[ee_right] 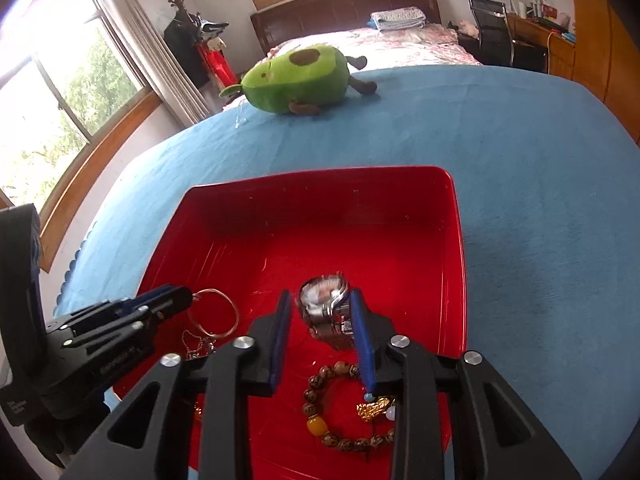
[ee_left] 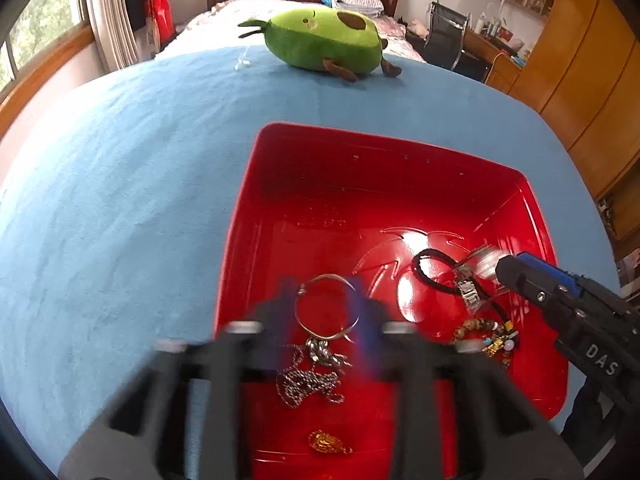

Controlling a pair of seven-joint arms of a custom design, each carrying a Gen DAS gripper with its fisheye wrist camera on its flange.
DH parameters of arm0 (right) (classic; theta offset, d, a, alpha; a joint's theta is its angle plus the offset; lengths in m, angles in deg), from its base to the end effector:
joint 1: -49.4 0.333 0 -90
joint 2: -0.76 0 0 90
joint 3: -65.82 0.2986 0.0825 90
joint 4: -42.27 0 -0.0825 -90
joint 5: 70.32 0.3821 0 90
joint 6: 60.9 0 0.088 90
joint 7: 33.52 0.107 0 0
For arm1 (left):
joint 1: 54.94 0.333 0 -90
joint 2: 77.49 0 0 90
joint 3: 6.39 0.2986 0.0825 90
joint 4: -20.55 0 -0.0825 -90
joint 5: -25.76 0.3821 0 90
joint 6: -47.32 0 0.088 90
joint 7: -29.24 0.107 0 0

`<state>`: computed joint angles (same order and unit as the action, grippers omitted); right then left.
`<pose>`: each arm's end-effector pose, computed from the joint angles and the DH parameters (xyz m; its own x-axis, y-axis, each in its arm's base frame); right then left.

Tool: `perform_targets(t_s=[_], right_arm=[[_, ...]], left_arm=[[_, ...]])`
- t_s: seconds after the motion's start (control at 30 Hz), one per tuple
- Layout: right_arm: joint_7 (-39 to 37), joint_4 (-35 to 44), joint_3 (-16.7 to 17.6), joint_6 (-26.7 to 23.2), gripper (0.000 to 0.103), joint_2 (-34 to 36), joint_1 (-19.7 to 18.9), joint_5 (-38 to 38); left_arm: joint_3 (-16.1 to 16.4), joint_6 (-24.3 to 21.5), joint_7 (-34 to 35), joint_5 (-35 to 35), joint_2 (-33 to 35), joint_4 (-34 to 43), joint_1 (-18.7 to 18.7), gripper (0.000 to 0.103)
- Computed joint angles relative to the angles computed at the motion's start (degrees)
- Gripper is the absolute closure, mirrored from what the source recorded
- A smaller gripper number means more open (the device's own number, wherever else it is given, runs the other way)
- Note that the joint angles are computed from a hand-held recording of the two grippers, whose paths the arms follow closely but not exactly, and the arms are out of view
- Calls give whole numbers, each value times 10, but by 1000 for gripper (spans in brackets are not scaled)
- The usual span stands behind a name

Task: Organize jewelry
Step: 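Open both grippers to drop the bangle and wristwatch into the tin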

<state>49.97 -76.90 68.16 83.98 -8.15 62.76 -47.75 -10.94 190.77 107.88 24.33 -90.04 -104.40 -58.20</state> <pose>0.5353 0.1474 0.5470 0.2182 -0.9306 -0.2940 -0.8361 -0.0229 -0.5481 0.5258 -0.0743 0.5264 0.0454 -0.9932 0.1072 -0.8586 -0.0937 -0.5040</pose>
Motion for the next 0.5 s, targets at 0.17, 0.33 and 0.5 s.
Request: perform_targets(t_s=[0.17,0.33,0.5], right_arm=[[-8,-18,-1,9,65,-23,2,5],[5,-30,1,10,65,-40,0,-5],[11,-36,4,15,65,-51,1,-13]], left_arm=[[-6,19,-23,39,-26,-23,4,54],[-10,24,-53,73,-52,-42,11,55],[-8,37,-65,90,-90,-66,7,55]])
